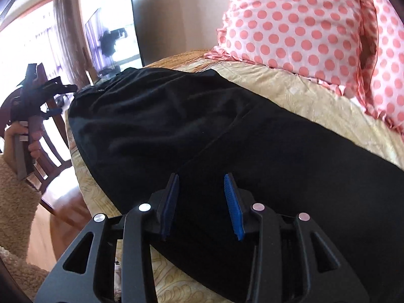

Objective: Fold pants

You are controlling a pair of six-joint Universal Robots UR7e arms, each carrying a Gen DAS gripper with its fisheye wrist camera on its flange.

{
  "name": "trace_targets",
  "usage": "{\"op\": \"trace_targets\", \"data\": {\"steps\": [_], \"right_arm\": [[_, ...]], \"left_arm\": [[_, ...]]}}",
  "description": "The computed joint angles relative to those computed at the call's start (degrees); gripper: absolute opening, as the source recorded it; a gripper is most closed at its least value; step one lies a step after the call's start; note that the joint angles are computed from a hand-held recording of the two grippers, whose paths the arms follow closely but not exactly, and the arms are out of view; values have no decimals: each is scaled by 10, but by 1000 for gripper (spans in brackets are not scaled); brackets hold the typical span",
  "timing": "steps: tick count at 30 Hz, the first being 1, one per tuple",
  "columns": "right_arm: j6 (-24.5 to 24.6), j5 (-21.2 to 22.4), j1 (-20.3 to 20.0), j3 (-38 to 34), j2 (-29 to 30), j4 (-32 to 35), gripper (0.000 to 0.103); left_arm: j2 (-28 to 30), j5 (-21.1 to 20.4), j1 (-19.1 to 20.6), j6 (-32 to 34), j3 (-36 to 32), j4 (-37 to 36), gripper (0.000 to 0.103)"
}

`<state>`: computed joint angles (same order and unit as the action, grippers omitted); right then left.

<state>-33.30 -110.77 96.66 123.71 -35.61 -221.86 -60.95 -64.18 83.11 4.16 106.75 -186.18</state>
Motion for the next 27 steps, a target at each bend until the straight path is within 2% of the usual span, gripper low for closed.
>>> {"op": "trace_targets", "data": {"steps": [5, 9, 12, 13, 18, 24, 27], "right_arm": [[0, 1, 0, 0, 0, -1, 41], [0, 3, -2, -1, -1, 0, 44], [0, 5, -4, -1, -1, -3, 45], [1, 7, -5, -1, -1, -3, 46], [2, 8, -5, -1, 0, -5, 47], [2, 7, -5, -2, 1, -7, 47], [1, 7, -5, -2, 1, -6, 47]], "left_arm": [[3, -27, 13, -55, -35, 88, 94], [0, -26, 13, -67, -36, 103, 94], [-10, -104, 24, -90, -36, 142, 94], [-10, -113, 24, -89, -36, 148, 94], [-8, -102, 12, -83, -27, 153, 94], [-12, -214, 37, -120, -41, 203, 94], [-4, -304, 62, -149, -56, 224, 94]]}}
